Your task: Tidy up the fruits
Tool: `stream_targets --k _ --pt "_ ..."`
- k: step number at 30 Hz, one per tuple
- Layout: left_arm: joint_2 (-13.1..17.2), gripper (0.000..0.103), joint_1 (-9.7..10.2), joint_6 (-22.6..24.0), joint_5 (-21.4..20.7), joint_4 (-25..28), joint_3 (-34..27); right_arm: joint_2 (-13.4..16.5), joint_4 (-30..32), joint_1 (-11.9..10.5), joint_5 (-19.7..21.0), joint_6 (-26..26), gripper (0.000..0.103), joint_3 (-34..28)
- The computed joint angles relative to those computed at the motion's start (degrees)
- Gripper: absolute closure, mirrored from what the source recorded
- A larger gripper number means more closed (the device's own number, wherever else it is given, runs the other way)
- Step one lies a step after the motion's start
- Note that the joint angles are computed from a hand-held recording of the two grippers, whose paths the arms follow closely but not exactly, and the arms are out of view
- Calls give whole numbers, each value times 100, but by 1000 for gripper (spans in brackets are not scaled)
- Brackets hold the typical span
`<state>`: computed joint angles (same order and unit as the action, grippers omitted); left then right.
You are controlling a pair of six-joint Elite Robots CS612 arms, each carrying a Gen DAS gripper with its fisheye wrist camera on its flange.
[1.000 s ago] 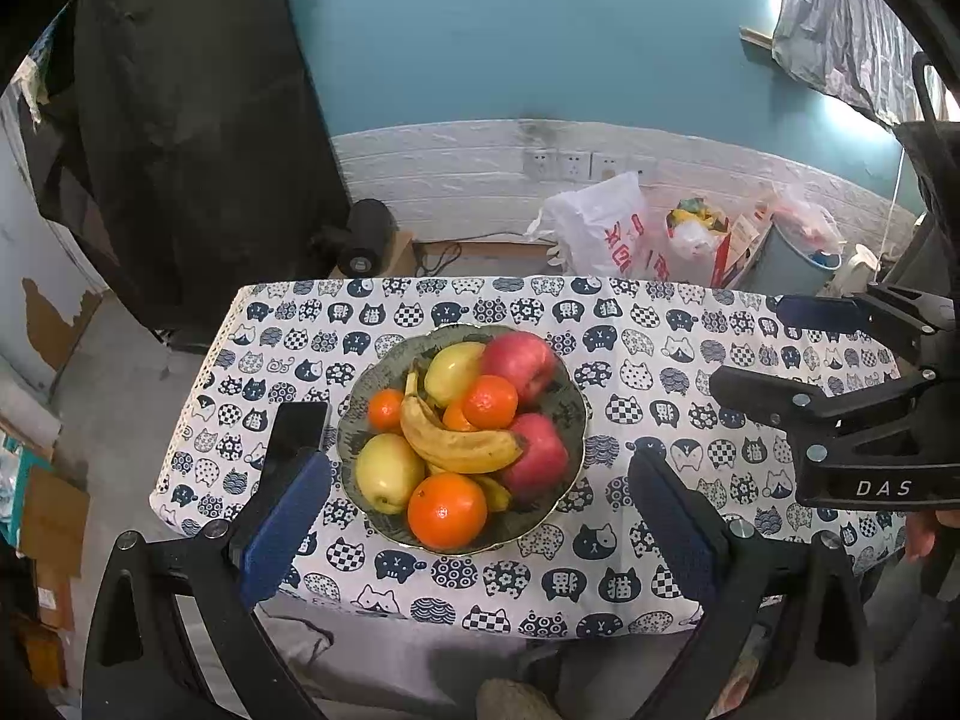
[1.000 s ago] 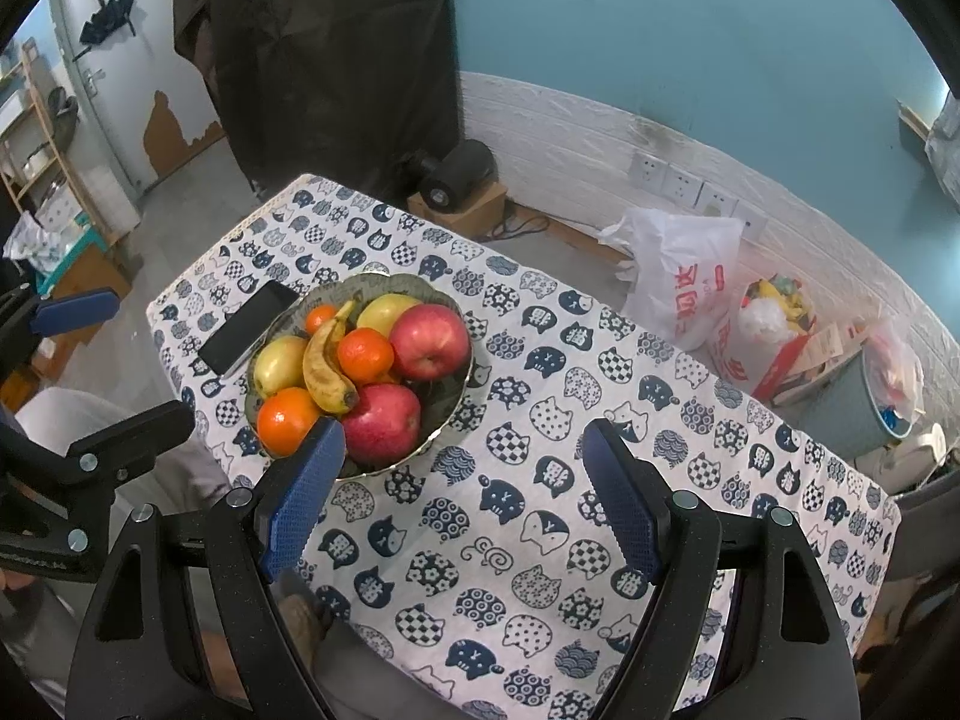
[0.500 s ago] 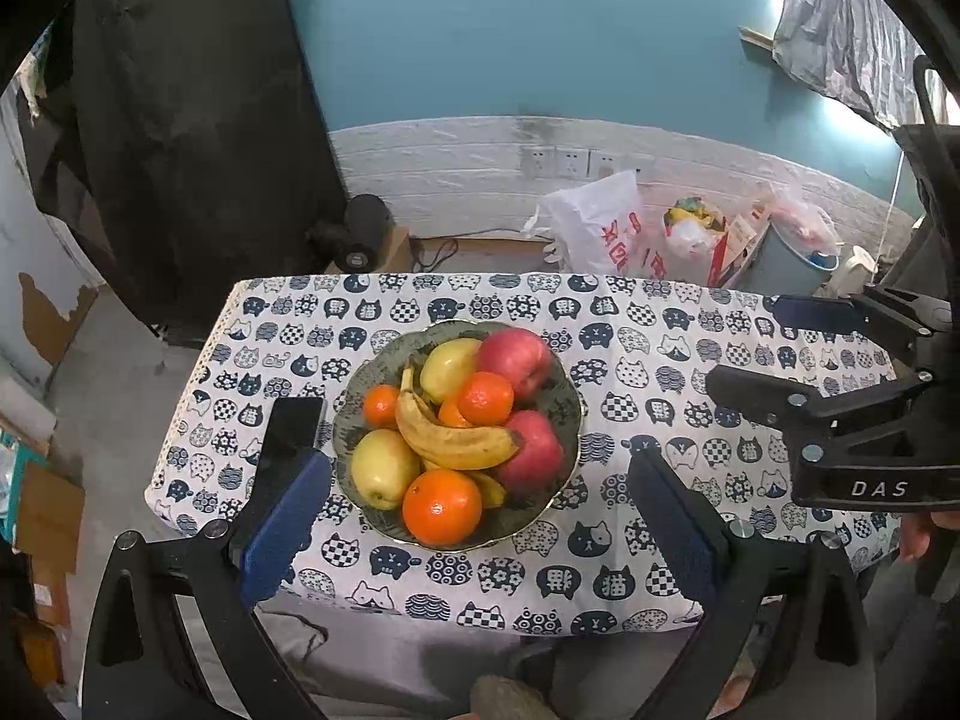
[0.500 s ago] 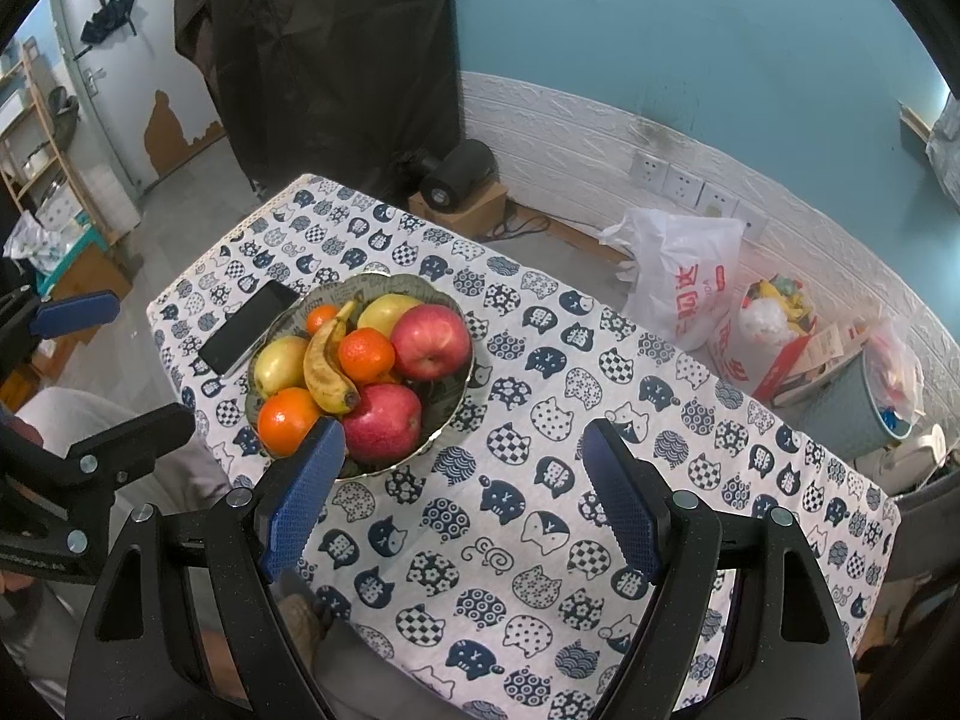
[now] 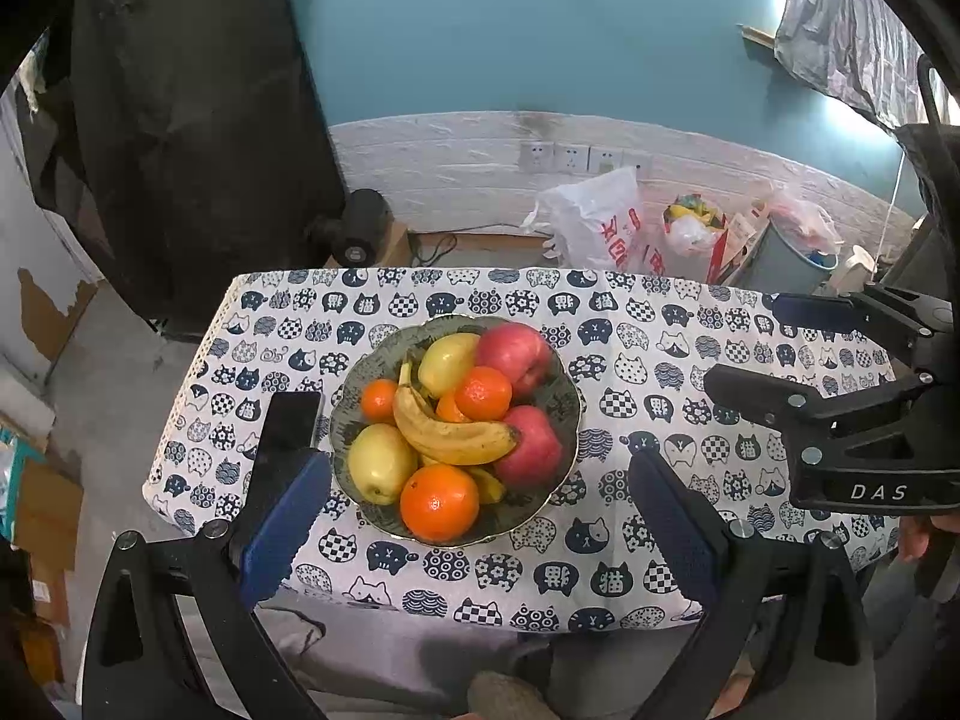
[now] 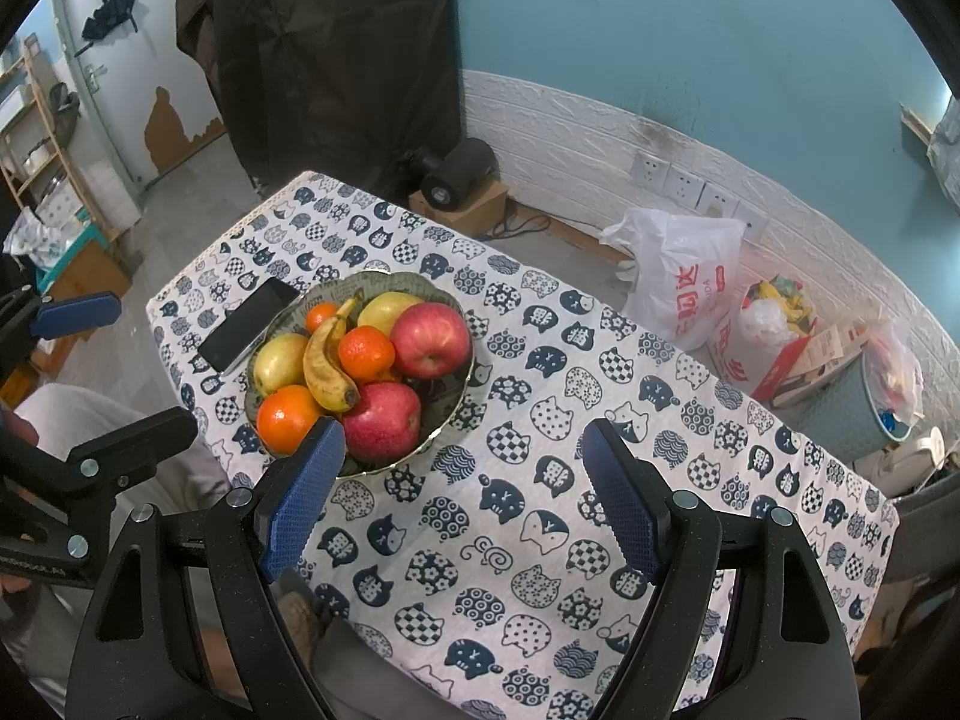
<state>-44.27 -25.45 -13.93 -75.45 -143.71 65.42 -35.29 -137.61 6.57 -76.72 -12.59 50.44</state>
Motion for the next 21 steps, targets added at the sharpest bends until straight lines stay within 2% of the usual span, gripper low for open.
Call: stream_targets --k 21 --pt "-2 3 -21 21 -25 24 2 1 6 3 -6 11 23 -2"
